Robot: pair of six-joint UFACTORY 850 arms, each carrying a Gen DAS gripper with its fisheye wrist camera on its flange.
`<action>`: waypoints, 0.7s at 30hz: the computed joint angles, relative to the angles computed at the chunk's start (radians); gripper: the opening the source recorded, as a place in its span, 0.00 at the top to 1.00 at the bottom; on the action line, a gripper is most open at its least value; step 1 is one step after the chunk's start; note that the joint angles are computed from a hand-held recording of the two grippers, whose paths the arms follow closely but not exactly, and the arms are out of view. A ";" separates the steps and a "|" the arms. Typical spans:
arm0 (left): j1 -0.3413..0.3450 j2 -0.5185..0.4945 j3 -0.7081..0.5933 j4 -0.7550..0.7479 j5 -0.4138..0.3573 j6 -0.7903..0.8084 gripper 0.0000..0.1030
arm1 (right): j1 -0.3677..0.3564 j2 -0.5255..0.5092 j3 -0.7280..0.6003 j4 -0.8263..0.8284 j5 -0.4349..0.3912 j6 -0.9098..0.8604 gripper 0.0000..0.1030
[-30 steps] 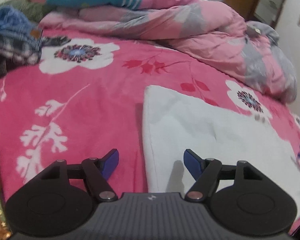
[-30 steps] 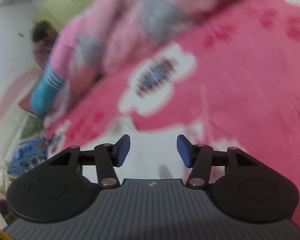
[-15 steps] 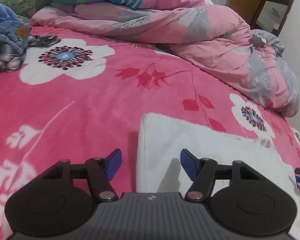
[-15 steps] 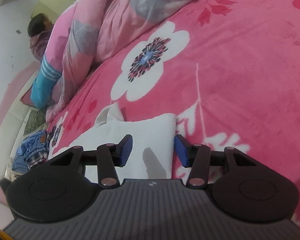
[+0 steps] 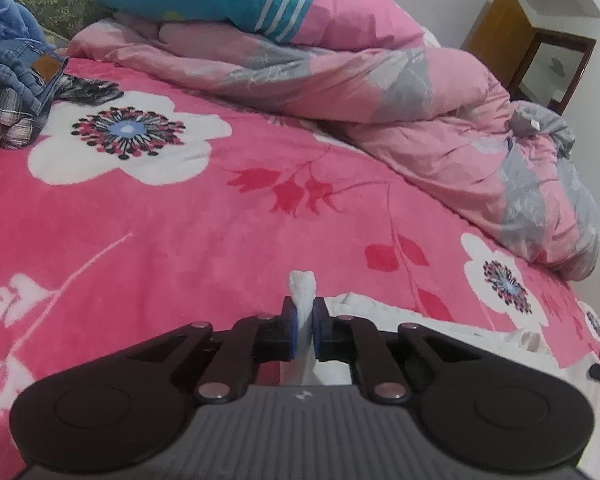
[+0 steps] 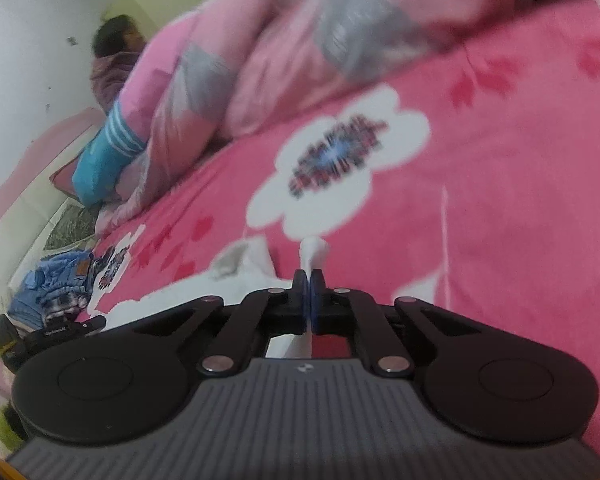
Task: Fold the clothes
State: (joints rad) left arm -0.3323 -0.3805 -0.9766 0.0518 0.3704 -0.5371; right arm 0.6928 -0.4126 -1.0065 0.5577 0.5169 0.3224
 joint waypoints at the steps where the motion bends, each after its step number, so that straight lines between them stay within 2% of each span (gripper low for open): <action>1: 0.001 0.004 0.007 -0.001 0.014 -0.004 0.93 | 0.002 0.000 -0.007 0.018 0.004 -0.032 1.00; 8: 0.007 0.028 0.043 -0.035 0.094 0.001 0.96 | 0.010 0.002 -0.050 0.096 0.030 -0.195 1.00; 15: 0.016 0.043 0.074 -0.081 0.158 0.016 0.96 | 0.009 -0.005 -0.088 0.083 0.058 -0.238 1.00; 17: 0.019 0.038 0.072 -0.089 0.164 0.016 0.96 | 0.007 -0.012 -0.097 0.085 0.061 -0.249 1.00; 21: 0.018 0.009 0.048 -0.102 0.128 0.032 0.96 | -0.010 -0.046 -0.123 0.087 0.037 -0.240 1.00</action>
State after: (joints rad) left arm -0.3144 -0.3711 -0.9285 -0.0506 0.4982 -0.5051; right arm 0.6824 -0.4590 -1.1297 0.6444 0.5543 0.0820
